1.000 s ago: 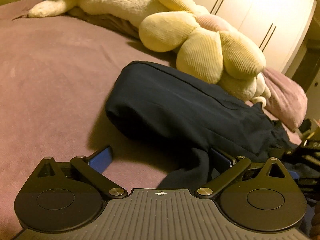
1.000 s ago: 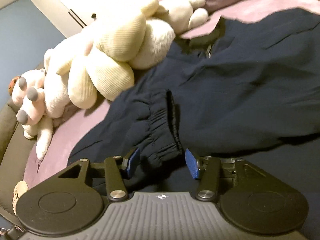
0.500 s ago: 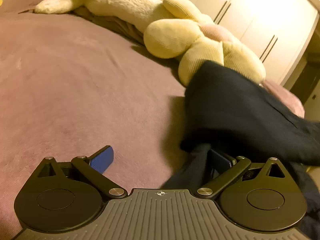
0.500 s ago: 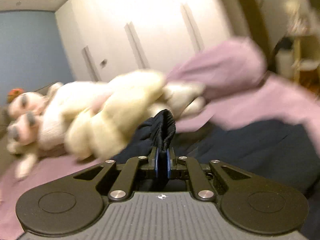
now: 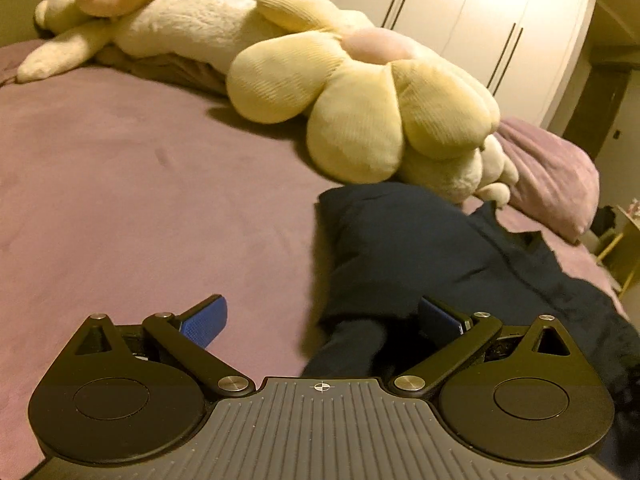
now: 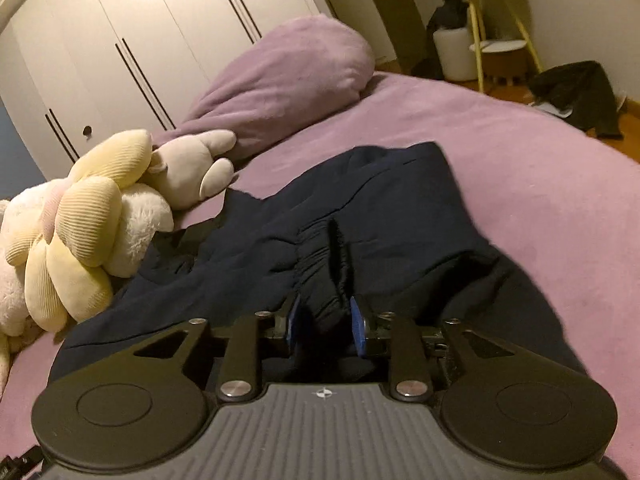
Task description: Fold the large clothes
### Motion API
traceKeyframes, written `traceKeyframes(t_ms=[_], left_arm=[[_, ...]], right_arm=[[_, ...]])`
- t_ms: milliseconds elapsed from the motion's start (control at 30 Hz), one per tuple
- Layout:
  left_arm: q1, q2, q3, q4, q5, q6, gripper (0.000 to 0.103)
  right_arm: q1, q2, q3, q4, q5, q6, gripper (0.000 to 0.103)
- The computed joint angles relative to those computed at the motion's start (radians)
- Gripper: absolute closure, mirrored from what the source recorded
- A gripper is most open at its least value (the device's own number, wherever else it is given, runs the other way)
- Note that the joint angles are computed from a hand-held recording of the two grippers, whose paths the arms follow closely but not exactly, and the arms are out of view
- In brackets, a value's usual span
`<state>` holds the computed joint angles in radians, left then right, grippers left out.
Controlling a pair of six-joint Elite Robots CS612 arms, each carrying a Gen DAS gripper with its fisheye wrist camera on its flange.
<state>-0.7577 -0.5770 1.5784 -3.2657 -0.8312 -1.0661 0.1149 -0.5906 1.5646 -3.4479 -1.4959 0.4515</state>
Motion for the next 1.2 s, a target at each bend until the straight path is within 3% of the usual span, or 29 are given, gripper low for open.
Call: traceKeyframes(t_ms=[33,167,300,367,433,500,567,633,667,767,867,933,1000,1133,1200], left_arm=[[0.0,0.0,-0.005,0.003,-0.004,0.004,0.0],[0.001,-0.003,-0.033,0.034,0.002,0.054,0.0],[0.006,-0.001,-0.071,0.083,-0.005,0.123,0.0],[0.008,-0.002,-0.082,0.084,-0.003,0.155,0.0],[0.008,0.004,-0.092,0.052,0.022,0.176,0.0],[0.013,0.016,-0.12,0.045,0.017,0.182,0.0],[0.018,0.033,-0.161,0.053,-0.005,0.191,0.0],[0.02,0.066,-0.216,0.032,-0.015,0.262,0.0],[0.02,0.082,-0.246,0.05,-0.012,0.288,0.0],[0.024,0.128,-0.323,0.125,0.006,0.323,0.0],[0.038,0.156,-0.366,0.27,-0.002,0.243,0.0],[0.052,0.172,-0.367,0.244,-0.056,0.231,0.0],[0.06,0.174,-0.363,0.22,-0.087,0.203,0.0],[0.056,0.144,-0.353,0.287,-0.08,0.201,0.0],[0.053,0.131,-0.346,0.272,-0.043,0.211,0.0]], right_arm=[[0.002,0.003,-0.01,0.018,0.011,-0.008,0.074],[0.017,0.004,-0.038,0.073,-0.007,-0.074,0.092],[0.053,0.01,-0.045,-0.032,-0.228,-0.193,0.093],[0.062,0.017,-0.063,0.006,-0.335,-0.226,0.082],[0.056,0.004,-0.064,0.088,-0.353,-0.194,0.068],[0.057,-0.003,-0.046,0.029,-0.368,-0.183,0.064],[0.072,0.006,-0.048,-0.061,-0.404,-0.236,0.065],[0.076,0.013,-0.057,-0.074,-0.315,-0.276,0.072],[0.079,0.018,-0.071,-0.052,-0.261,-0.295,0.086],[0.101,0.06,-0.138,-0.005,-0.197,-0.362,0.093],[0.121,0.109,-0.213,0.055,-0.221,-0.391,0.094],[0.125,0.136,-0.243,0.104,-0.269,-0.4,0.097],[0.115,0.168,-0.255,0.056,-0.251,-0.407,0.098],[0.113,0.18,-0.27,0.054,-0.248,-0.427,0.099],[0.115,0.172,-0.268,0.07,-0.257,-0.461,0.099]])
